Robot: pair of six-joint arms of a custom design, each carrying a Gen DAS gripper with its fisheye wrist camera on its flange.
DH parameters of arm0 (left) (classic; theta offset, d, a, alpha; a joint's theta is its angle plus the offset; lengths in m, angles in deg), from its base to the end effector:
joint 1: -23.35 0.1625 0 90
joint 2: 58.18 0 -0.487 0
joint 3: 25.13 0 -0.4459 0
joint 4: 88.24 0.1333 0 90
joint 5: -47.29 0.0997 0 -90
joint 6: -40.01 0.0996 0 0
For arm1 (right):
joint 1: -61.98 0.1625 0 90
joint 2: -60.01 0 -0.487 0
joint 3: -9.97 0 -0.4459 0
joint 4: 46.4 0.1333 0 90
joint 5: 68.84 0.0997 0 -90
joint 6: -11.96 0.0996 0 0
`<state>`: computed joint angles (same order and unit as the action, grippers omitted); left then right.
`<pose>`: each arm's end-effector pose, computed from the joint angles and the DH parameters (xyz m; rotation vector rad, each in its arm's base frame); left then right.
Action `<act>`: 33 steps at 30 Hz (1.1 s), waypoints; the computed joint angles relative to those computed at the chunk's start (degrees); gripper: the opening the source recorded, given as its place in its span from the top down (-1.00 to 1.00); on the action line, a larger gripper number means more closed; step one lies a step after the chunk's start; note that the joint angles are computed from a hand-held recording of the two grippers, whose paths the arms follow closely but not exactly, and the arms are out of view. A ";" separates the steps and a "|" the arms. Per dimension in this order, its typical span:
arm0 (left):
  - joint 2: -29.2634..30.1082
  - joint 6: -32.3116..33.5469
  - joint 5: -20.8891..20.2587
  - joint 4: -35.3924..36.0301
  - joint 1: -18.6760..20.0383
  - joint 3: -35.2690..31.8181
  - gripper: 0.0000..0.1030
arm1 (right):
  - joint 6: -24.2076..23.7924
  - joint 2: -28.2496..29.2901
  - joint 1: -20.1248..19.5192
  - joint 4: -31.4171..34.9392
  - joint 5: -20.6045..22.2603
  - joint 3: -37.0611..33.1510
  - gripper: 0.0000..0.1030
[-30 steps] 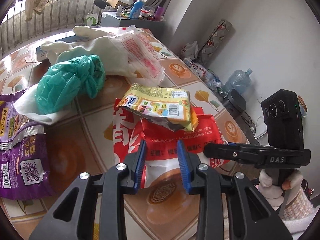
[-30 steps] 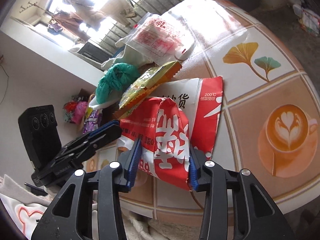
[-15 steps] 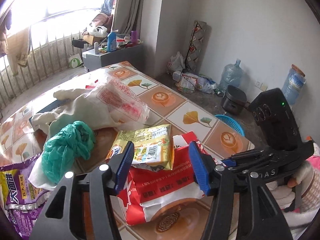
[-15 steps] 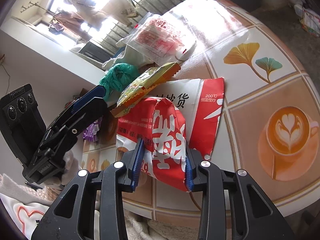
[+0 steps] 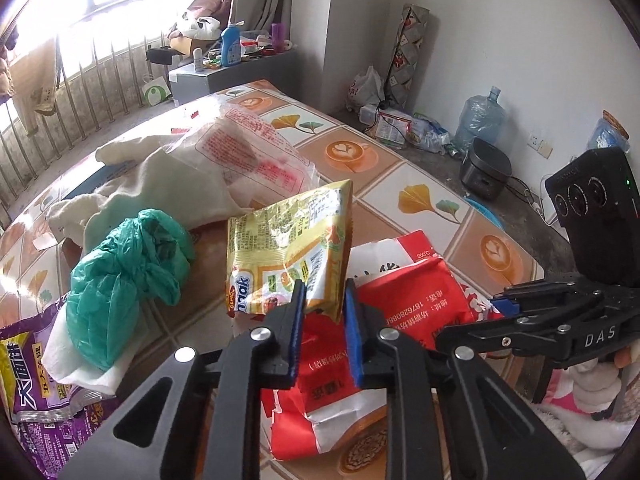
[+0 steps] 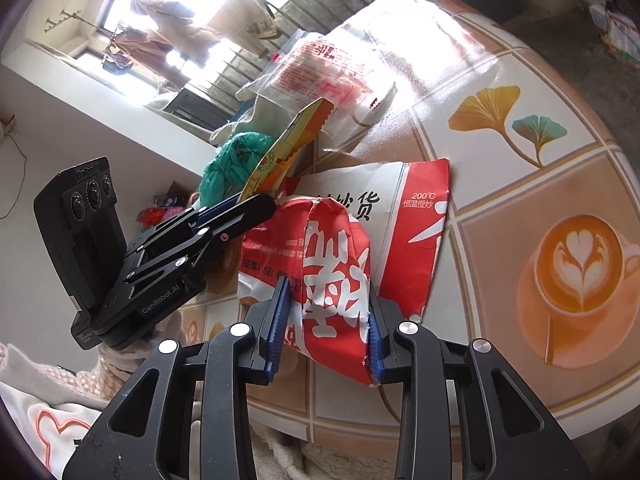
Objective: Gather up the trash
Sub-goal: 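Carry both bags to the blue basket and release them inside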
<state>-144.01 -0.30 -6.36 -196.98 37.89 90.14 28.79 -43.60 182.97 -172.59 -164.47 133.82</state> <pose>-0.4423 -0.3134 0.3317 0.8576 2.4439 -0.5910 0.3257 -0.3023 0.4137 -0.3591 3.0636 -0.4565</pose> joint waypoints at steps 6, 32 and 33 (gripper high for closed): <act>-1.58 -1.19 -0.88 -1.34 -0.14 -0.58 0.79 | 0.84 -1.80 0.00 -0.14 1.50 0.37 0.49; 6.76 14.94 -4.94 -23.69 -2.21 -10.23 0.82 | -0.36 -14.70 0.53 -10.15 4.93 2.56 0.87; 7.68 15.71 -5.64 -24.60 -1.87 -10.76 0.82 | -0.35 -15.17 0.30 -10.41 4.71 2.44 0.87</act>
